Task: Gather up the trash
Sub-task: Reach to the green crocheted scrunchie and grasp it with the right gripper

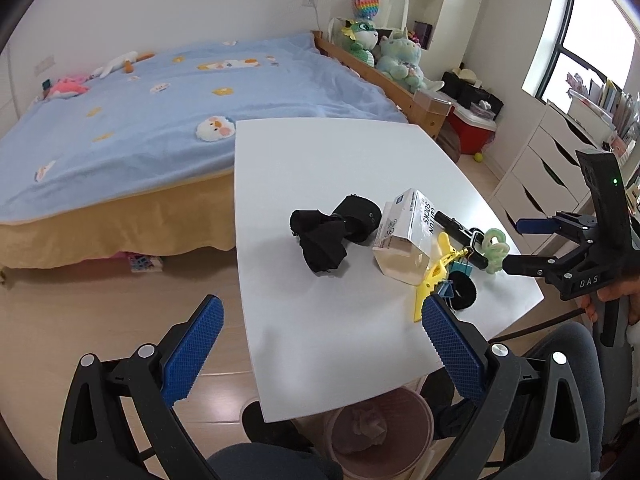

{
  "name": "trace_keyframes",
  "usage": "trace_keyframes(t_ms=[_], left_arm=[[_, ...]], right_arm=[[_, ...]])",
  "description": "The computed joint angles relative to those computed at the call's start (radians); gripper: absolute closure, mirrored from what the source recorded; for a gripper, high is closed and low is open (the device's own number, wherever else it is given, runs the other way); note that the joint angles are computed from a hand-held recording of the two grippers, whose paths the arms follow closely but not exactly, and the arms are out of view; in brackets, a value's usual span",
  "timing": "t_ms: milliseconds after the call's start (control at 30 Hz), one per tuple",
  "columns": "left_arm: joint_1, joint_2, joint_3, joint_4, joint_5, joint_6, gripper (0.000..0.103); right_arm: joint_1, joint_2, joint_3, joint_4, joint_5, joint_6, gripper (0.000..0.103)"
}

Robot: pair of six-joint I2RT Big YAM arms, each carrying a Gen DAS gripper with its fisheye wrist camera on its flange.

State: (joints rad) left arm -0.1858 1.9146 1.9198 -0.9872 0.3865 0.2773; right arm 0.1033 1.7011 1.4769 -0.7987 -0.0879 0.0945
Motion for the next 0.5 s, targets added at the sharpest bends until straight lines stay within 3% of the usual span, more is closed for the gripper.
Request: trace_keyframes(t_ms=[133, 267, 333, 500], left_arm=[[0.002, 0.039, 0.043, -0.022, 0.014, 0.018, 0.008], [0.002, 0.064, 0.070, -0.045, 0.027, 0.041, 0.008], [0.004, 0.069, 0.078, -0.052, 0.031, 0.050, 0.008], [0.010, 0.039, 0.038, -0.018, 0.045, 0.053, 0.008]], right_arm=[[0.002, 0.024, 0.014, -0.020, 0.015, -0.021, 0.029], [0.003, 0.032, 0.011, -0.021, 0.029, -0.016, 0.045], [0.006, 0.038, 0.017, -0.032, 0.043, -0.016, 0.062], [0.016, 0.021, 0.002, -0.022, 0.083, -0.010, 0.075]])
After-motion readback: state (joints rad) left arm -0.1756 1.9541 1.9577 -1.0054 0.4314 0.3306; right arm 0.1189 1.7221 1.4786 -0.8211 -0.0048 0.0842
